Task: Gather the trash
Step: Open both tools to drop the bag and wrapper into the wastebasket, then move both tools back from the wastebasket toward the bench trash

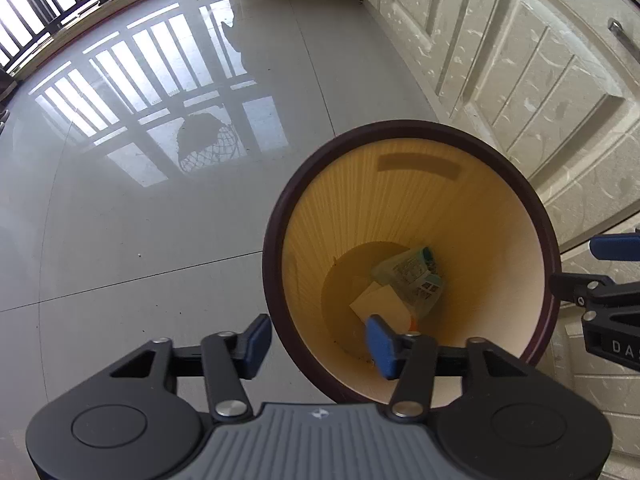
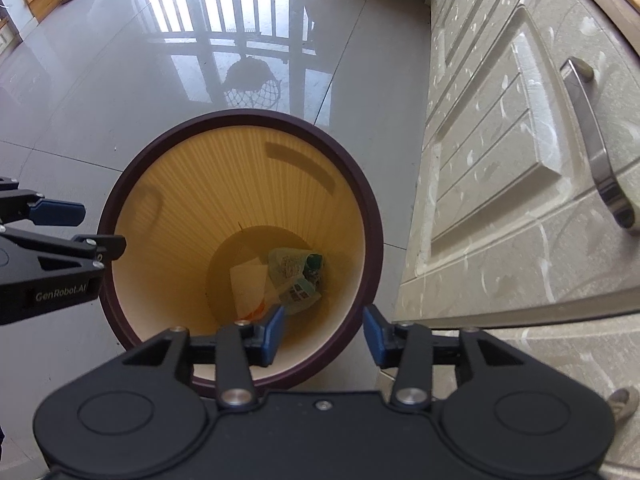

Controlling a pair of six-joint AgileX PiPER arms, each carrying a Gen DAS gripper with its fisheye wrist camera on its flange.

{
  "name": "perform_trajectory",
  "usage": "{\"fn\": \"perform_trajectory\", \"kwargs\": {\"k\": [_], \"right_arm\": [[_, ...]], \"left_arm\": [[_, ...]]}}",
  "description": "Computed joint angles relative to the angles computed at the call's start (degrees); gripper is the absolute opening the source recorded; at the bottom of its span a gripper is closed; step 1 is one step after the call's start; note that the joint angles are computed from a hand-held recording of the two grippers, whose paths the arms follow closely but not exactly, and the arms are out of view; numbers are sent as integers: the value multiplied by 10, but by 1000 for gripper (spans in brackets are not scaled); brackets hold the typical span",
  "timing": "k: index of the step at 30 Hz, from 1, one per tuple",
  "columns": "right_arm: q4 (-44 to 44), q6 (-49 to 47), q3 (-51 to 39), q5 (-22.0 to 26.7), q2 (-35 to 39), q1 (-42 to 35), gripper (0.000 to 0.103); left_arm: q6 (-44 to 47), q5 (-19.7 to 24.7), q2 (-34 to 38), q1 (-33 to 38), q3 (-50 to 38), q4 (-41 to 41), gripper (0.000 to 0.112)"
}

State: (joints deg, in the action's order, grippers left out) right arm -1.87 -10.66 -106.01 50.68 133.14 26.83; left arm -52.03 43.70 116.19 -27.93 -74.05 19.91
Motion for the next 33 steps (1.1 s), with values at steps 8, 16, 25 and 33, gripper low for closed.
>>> {"fn": "perform_trajectory", "kwargs": {"k": [8,16,25,33], "right_arm": [[7,20,25,-1,-33,2,72],[-4,56,65,-5,-84,6,88],[-33,77,118,-6,-155,23,102],[-39,85,140,6,-219,36,102]], "left_arm": [[-3,20,-33,-10,11,4,92],[-26,46,-90,-14,38,14,103],[-45,97,-150,-30,56,21,103],[-75,151,-208,-57,58,43,103]]}}
